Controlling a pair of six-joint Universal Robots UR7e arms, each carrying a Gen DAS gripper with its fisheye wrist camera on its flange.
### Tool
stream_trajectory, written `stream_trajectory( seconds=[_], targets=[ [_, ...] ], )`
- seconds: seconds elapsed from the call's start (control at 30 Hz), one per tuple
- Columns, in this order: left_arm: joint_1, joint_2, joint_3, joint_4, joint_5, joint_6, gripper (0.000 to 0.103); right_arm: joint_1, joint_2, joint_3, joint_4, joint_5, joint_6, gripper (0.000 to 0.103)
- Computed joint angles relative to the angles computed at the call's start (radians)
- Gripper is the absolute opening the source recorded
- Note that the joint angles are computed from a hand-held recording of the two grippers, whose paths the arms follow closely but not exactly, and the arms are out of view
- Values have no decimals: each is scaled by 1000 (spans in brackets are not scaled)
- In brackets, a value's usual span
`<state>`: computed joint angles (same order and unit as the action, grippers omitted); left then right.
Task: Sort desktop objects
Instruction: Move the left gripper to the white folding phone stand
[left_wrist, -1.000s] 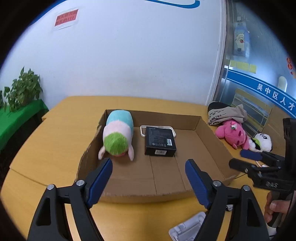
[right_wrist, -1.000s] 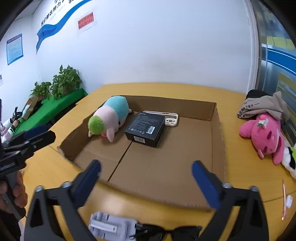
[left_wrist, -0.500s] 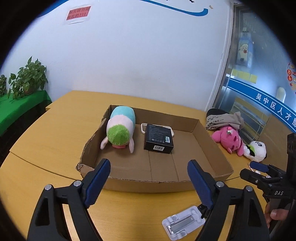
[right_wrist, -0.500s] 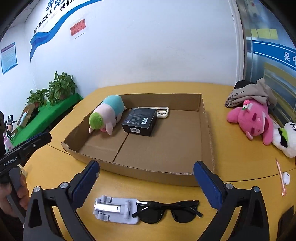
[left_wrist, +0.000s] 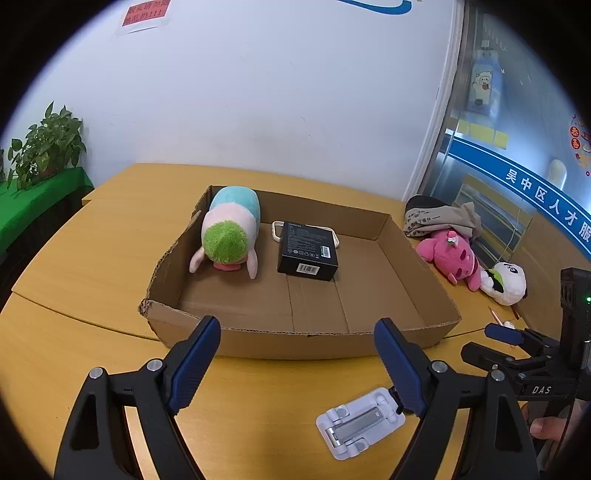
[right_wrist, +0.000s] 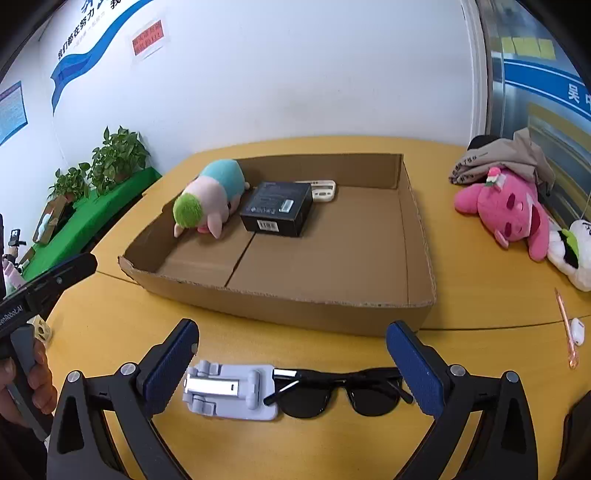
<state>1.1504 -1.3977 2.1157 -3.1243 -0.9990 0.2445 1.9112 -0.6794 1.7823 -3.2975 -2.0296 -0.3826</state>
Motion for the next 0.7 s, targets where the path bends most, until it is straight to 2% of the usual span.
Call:
stream_trajectory(
  seconds=[0.53,0.7],
  targets=[
    [-13,14,10,77,-3,2,85,-55,-27,48,31,23,43,103],
    [6,-11,29,134,-56,6,85,-60,-47,70,28,25,45,103]
  ],
)
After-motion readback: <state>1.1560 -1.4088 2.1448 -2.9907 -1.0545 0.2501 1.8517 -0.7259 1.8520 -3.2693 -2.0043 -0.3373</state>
